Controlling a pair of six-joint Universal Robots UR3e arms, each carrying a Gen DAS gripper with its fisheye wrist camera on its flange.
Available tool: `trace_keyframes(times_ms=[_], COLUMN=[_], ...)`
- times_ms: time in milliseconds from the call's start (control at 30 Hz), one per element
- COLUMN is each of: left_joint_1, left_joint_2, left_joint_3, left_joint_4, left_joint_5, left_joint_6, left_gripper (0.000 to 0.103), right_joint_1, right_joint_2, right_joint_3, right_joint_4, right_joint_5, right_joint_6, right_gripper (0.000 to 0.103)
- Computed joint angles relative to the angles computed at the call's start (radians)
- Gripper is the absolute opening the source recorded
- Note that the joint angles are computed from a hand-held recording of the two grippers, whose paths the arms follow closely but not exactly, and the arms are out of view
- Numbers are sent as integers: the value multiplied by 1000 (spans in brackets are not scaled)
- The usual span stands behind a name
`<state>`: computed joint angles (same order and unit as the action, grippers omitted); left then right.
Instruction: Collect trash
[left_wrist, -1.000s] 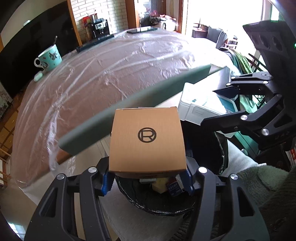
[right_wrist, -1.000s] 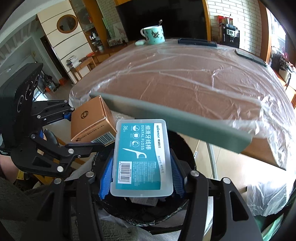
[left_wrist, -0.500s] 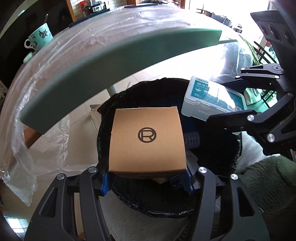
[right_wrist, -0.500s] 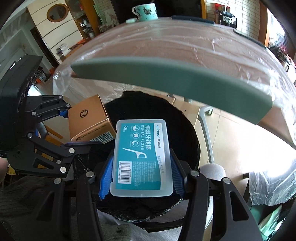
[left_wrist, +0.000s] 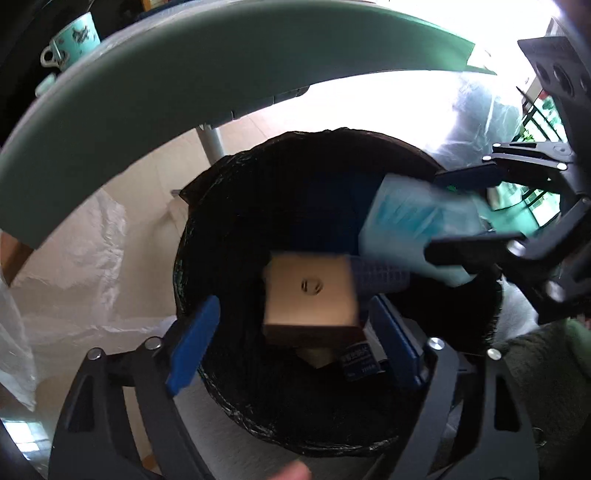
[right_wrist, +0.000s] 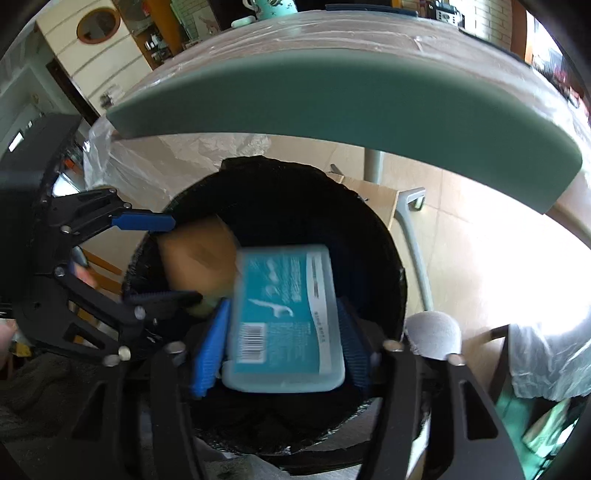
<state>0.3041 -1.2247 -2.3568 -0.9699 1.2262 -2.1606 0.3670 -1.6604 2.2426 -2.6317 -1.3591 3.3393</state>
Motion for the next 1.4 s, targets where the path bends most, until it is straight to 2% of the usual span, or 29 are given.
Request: trace_keyframes(times_ms=[100,167,233,300,333,367,400,433,500,533,600,667,733,900,967,1067,1200,1400], left_joint_1=[36,78,188,263,295,326,325,289,159,113,39,-13,-38,-98,-126,-146,-163,-156], left_joint_2=[40,98,151,162,156,140,117,60,-144,-249,-447,-646,-806,-1043,-1114,-1207,-1269,-1244], left_joint_3=[44,105,261,386,446,490,492,491,575,614,758,954,1157,1468,1552,1688,1775,1732], left_joint_4=[-116,-257,-555,-704,-745,-708,-587,-382,-59,88,196,199,119,18,21,-33,-80,-60], left_joint_5=[-15,-47,-169,-265,-321,-411,-458,-457,-337,-289,-183,-99,-62,38,100,139,184,190], left_joint_6=[42,85,206,264,275,235,145,1,-219,-358,-470,-568,-634,-708,-718,-730,-756,-759], left_gripper=[84,84,84,85,93,102,102,102,102,102,102,101,101,101,101,101,102,102], right_joint_1=[-32,-59,-104,-171,-222,-263,-308,-339,-377,-381,-395,-438,-447,-480,-484,-497,-479,-471], right_joint_2=[-83,-183,-280,-341,-346,-336,-289,-233,-86,16,186,313,423,585,611,620,643,639], right_joint_3=[8,-7,-33,-81,-113,-141,-200,-251,-358,-433,-572,-700,-811,-986,-999,-988,-1026,-1030], right_joint_4=[46,115,162,183,173,163,160,152,104,83,88,143,184,252,258,227,263,274], right_joint_5=[41,70,106,113,115,116,96,76,19,-51,-140,-120,-160,-178,-203,-223,-274,-288], right_joint_6=[-18,-52,-96,-125,-125,-122,-112,-108,-115,-109,-103,-113,-111,-78,-76,-88,-100,-92], right_gripper=[81,81,81,94,99,99,99,99,99,99,99,99,99,99,99,99,99,99])
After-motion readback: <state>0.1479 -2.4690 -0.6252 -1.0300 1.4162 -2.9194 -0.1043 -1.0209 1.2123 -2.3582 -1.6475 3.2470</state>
